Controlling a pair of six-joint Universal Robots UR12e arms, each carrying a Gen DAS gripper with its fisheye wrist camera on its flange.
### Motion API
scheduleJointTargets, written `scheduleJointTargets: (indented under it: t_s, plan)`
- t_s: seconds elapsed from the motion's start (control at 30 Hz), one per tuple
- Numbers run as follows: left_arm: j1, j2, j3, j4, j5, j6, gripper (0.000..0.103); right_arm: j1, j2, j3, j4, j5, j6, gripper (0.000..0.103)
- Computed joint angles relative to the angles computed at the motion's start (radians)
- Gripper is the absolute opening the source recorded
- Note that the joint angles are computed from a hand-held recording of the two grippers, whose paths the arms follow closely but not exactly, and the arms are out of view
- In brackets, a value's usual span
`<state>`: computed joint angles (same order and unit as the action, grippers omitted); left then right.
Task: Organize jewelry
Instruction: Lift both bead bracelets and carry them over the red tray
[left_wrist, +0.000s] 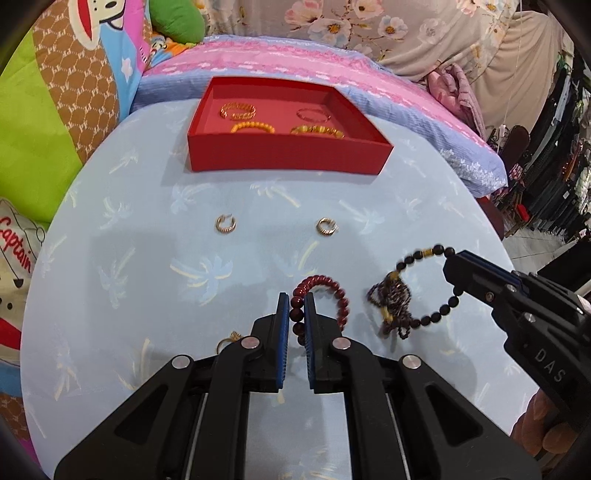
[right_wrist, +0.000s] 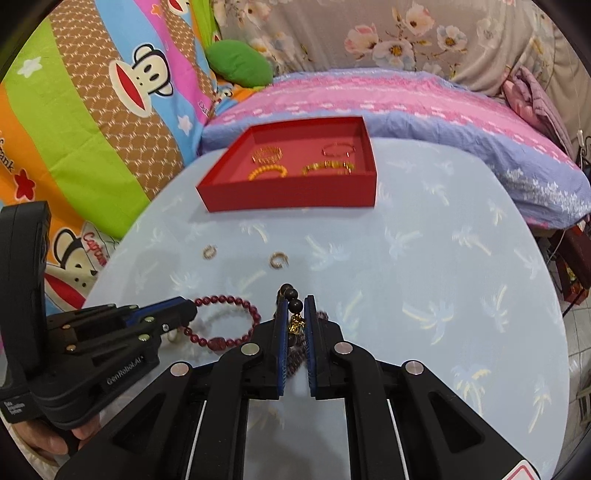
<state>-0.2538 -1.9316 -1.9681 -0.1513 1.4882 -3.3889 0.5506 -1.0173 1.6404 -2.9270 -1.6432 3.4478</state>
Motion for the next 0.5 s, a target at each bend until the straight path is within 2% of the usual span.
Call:
scheduleJointTargets:
  t_s: [0.27, 0.5]
  plan:
    - [0.002, 0.012, 0.036, 0.018, -0.019, 0.041, 0.008, -0.014, -0.002, -0.041, -0.021, -0.011, -0.009, 0.008]
    - [0.020, -0.011, 0.107, 0.036, -0.043, 0.050, 0.008, -0.035, 0.031, -0.114, -0.007, -0.031, -0.020, 0.008]
